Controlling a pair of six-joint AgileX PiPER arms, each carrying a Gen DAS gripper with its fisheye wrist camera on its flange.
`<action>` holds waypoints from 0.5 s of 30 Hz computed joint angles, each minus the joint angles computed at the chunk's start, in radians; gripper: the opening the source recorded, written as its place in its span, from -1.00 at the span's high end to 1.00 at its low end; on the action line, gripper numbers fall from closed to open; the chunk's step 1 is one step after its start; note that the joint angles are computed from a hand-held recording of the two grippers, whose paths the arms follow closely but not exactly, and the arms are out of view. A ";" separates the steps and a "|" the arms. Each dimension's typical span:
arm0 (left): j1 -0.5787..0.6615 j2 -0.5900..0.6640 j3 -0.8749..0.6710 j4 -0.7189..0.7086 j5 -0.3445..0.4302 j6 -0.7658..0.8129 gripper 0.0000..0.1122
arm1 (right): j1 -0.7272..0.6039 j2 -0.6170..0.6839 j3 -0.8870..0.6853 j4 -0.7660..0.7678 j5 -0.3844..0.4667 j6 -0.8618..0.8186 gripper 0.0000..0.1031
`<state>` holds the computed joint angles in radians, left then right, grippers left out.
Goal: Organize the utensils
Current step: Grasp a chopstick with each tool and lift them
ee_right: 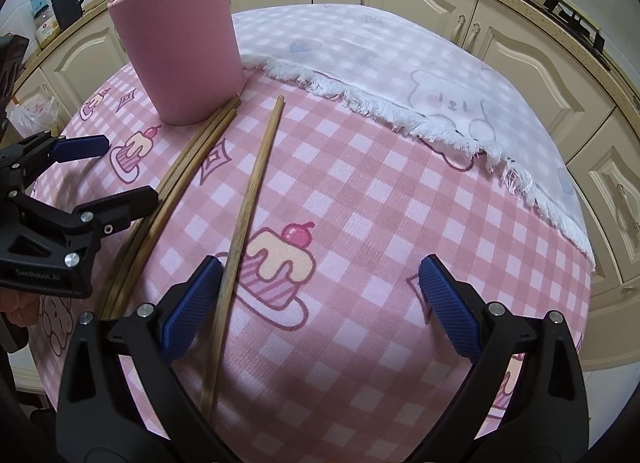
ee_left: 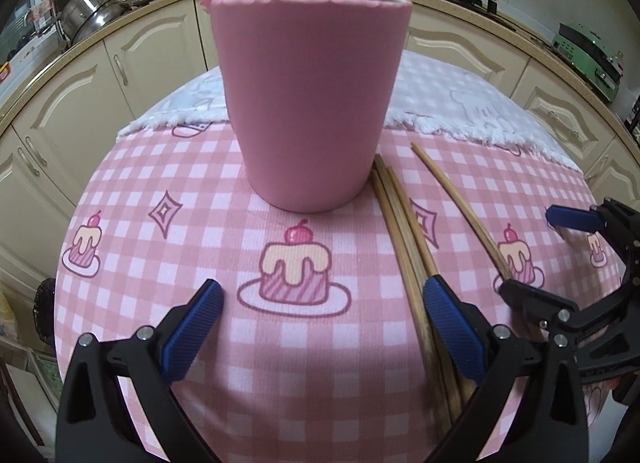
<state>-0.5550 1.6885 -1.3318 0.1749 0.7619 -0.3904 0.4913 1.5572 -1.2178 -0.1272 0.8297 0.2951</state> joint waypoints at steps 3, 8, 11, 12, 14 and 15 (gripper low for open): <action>-0.012 0.009 -0.006 0.038 -0.003 -0.062 -0.76 | 0.002 0.003 -0.005 -0.001 0.003 0.008 -0.87; -0.022 0.005 0.011 0.087 -0.023 -0.140 -0.76 | -0.003 0.008 -0.012 0.010 0.003 0.004 -0.87; -0.025 0.002 0.019 0.111 -0.025 -0.162 -0.76 | -0.005 0.013 -0.016 0.010 0.001 0.000 -0.87; -0.026 0.006 0.014 0.121 -0.017 -0.169 -0.76 | -0.005 0.013 -0.016 0.010 0.000 0.000 -0.87; -0.037 0.010 0.011 0.138 -0.012 -0.176 -0.76 | -0.004 0.015 -0.016 0.007 -0.003 0.004 -0.87; -0.047 0.024 -0.004 0.148 0.011 -0.174 -0.75 | -0.002 0.015 -0.013 0.005 -0.006 0.006 -0.87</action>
